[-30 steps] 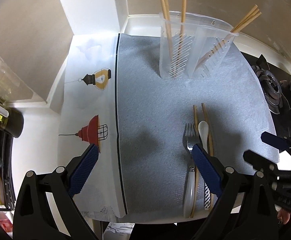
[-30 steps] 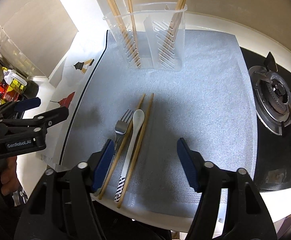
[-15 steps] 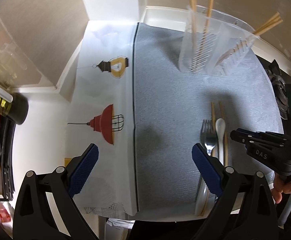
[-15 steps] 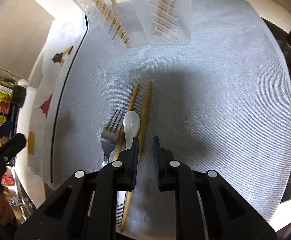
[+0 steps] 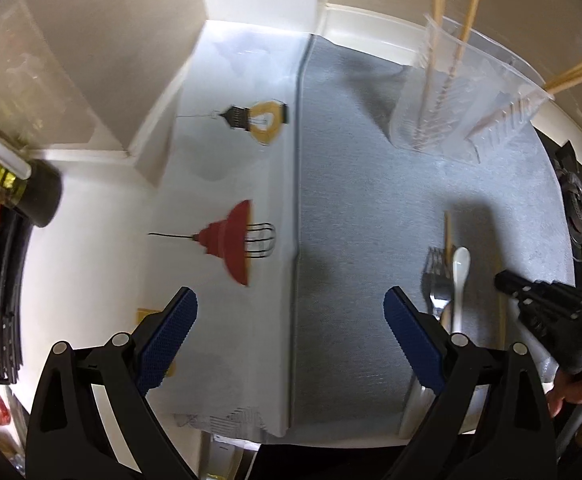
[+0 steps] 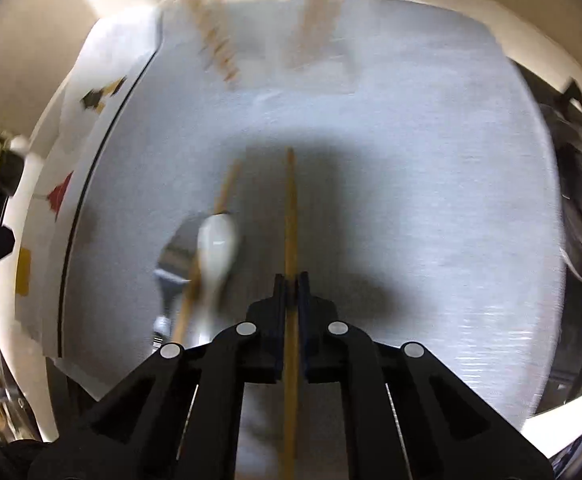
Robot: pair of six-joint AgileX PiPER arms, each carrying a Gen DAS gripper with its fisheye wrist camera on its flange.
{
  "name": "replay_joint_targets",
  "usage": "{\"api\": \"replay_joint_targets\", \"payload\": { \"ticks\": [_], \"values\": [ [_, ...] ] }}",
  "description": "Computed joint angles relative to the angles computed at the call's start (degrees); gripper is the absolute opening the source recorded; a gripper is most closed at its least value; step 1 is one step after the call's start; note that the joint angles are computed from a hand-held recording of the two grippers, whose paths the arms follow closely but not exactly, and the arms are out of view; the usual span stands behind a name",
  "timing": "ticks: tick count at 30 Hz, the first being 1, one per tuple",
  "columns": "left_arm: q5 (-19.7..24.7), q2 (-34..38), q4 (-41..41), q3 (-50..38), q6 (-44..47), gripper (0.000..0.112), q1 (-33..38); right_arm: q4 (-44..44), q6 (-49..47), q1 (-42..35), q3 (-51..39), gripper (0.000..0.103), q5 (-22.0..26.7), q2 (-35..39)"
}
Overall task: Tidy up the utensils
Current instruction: 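Grasp a wooden chopstick with the right gripper while the left gripper grasps the metal fork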
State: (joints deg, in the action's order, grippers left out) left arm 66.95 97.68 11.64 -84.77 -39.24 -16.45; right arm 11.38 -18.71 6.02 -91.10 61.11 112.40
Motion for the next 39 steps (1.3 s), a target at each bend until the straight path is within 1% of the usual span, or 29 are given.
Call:
{"api": "replay_joint_targets", "payload": {
  "ticks": [3, 5, 9, 12, 14, 17, 21, 22, 23, 24, 25, 28, 32, 33, 35, 36, 39],
  "values": [
    [-1.14, 2.4, -3.83, -1.73, 3.35, 0.092, -0.54, -1.1, 0.09, -3.12, -0.27, 0.006, 0.08, 0.8],
    [-1.85, 5.19, -7.03, -3.58, 7.06, 0.092, -1.15, -1.51, 0.95, -4.15, -0.67, 0.006, 0.28, 1.37],
    [-2.91, 10.69, -12.84, -7.1, 14.08, 0.09, -2.23, 0.83, -0.72, -6.18, 0.91, 0.006, -0.73, 0.94],
    [-2.19, 14.49, -13.8, -10.33, 15.93, 0.08, -3.29, 1.03, -1.45, -6.54, 1.79, 0.006, -1.6, 0.64],
    [-1.95, 16.44, -15.62, -12.02, 17.75, 0.07, -3.19, 1.39, -1.32, -6.32, 2.51, 0.007, -2.22, 0.55],
    [-1.62, 18.48, -18.74, -13.63, 20.3, 0.061, -2.56, 2.0, -1.46, -6.33, 2.62, 0.007, -2.46, 0.84],
    [-0.8, 20.82, -20.61, -15.87, 22.04, 0.052, -2.4, 1.96, -2.36, -6.99, 2.24, 0.006, -2.21, 0.94],
    [-0.65, 21.34, -20.96, -16.37, 22.42, 0.047, -2.43, 1.79, -2.24, -6.81, 2.27, 0.006, -2.28, 0.85],
    [-0.32, 21.91, -21.2, -16.91, 22.66, 0.039, -2.42, 1.62, -2.14, -6.66, 1.61, 0.006, -2.28, 1.43],
    [-0.17, 22.46, -21.25, -17.49, 22.51, 0.037, -2.56, 1.49, -2.27, -6.65, 1.59, 0.006, -2.33, 1.44],
    [-1.17, 22.23, -21.11, -17.05, 22.45, 0.025, -2.62, 1.39, -2.05, -6.33, 2.09, 0.006, -2.78, 1.29],
    [-2.64, 21.83, -21.64, -16.12, 22.34, 0.025, -1.9, 1.08, -1.94, -5.96, 2.41, 0.006, -2.73, 0.88],
    [-4.79, 19.18, -20.79, -13.09, 22.15, 0.025, -1.21, 1.34, -1.99, -5.64, 1.36, 0.006, -1.76, 1.37],
    [-4.07, 19.59, -20.74, -14.51, 22.19, 0.025, -0.69, 1.62, -1.95, -5.71, 0.8, 0.006, -1.31, 1.73],
    [-4.55, 18.25, -20.77, -13.36, 22.17, 0.025, 0.04, 1.74, -1.77, -5.74, -0.8, 0.006, -0.4, 2.62],
    [-4.03, 18.16, -20.54, -14.24, 21.68, 0.025, 0.22, 2.16, -1.9, -5.8, -1.6, 0.006, 0.2, 3.01],
    [-4.65, 16.53, -20.44, -13.69, 21.39, 0.025, 1.18, 4.92, -2.88, -6.53, -3.63, 0.006, 2.1, 3.49]
  ]
}}
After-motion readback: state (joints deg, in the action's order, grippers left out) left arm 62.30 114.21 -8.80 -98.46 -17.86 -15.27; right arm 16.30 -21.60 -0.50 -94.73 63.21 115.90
